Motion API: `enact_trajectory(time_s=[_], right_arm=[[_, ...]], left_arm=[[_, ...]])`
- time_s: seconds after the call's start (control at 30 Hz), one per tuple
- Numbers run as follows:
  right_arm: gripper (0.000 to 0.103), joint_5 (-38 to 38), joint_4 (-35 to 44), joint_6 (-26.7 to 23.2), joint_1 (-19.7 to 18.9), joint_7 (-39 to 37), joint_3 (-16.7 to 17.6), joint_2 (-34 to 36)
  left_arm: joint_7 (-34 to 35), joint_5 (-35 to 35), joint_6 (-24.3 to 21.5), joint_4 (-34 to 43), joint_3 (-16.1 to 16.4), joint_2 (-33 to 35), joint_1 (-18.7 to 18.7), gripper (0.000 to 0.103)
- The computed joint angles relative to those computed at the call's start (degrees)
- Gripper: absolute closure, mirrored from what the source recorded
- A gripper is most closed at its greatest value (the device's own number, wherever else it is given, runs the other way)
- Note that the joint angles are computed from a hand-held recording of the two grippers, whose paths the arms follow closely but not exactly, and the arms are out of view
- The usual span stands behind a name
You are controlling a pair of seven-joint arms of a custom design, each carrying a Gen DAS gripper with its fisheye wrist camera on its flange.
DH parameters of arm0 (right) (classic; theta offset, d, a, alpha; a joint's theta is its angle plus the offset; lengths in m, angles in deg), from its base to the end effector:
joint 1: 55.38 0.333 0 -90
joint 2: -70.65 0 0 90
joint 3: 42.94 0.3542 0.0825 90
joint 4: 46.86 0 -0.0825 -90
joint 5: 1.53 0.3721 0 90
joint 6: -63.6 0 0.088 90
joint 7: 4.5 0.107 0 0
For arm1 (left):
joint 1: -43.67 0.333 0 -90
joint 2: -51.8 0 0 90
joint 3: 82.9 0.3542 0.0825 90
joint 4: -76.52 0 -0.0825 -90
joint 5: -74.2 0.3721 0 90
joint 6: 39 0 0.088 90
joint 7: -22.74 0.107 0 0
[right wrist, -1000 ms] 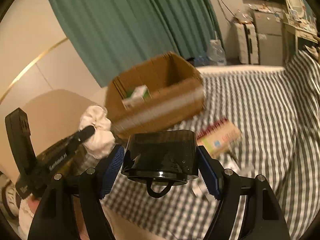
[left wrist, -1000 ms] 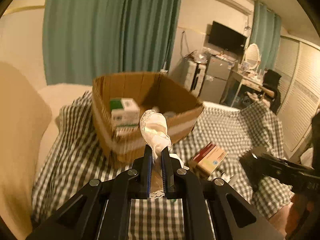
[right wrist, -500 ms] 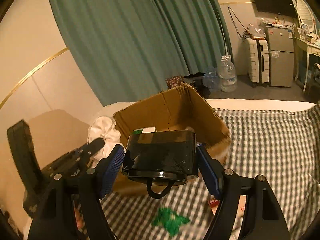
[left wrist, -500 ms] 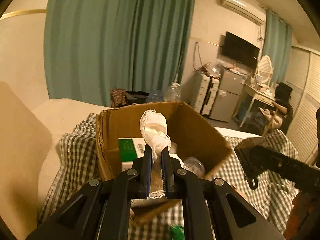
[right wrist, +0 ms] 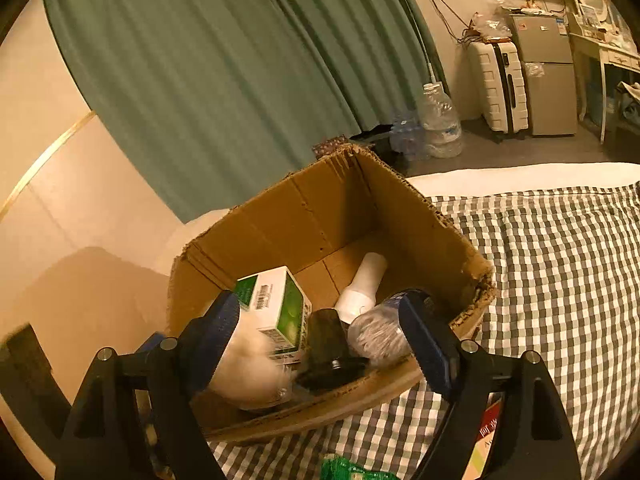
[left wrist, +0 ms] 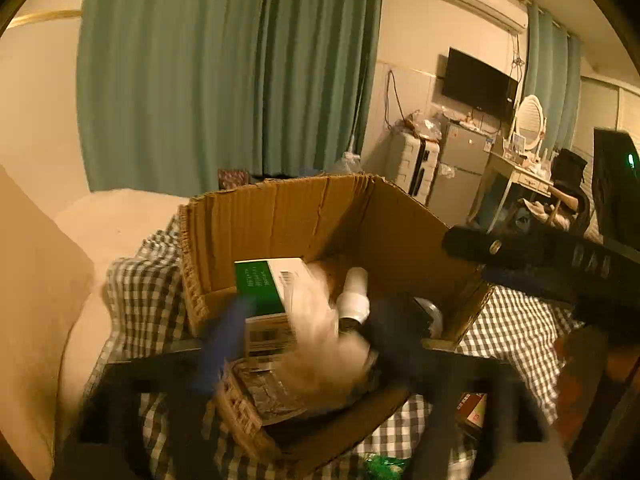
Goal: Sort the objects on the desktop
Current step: 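Carry the tissue and black case into the cardboard box and open both grippers, then grasp the green packet with the left gripper while the right grasps the white curved plastic item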
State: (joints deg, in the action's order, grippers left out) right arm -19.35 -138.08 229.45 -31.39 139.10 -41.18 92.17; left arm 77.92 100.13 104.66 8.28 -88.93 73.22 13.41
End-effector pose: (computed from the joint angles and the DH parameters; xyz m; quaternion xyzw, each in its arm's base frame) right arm 0.6416 0.3249 0.5683 -0.5541 0.6986 -0.1371 0.4314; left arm 0.5865 -0.4096 0.7260 -0.5450 0.6864 -0.4079 0.2559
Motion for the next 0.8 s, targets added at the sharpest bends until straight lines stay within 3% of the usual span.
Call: enact_trajectory(time_s=[0.07, 0.2, 0.37, 0.6, 0.8], right_arm=[[0.021, -0.92, -3.06, 0.97, 0.25, 0.33, -0.44, -2.5], [0.021, -7.65, -7.66, -0.43, 2.98, 6.65, -3.83, -7.21], [0.021, -15.45, -15.61, -3.91, 2.44, 13.34, -2.39, -15.18], [0.021, -22.61, -28.16, -7.05, -1.22, 22.44, 2.9, -27.24], [0.02, -22.31, -37.01, -9.76, -4.56, 26.14, 8.28, -34.95]], left_arm=[[-4.14, 4.18, 3.93, -5.7, 1.53, -3.29, -0.94, 0.011], [-4.58, 2.79, 3.33, -8.29, -0.53, -5.57, 0.61, 0.011], [-5.11, -2.5, 5.41, -15.44, -3.42, -11.28, 3.31, 0.009], [-3.78, -8.09, 3.38, -25.62, -8.0, -18.58, 6.0, 0.003], [-6.09, -8.54, 0.71, -29.29, -10.97, -19.84, 5.98, 0.0]])
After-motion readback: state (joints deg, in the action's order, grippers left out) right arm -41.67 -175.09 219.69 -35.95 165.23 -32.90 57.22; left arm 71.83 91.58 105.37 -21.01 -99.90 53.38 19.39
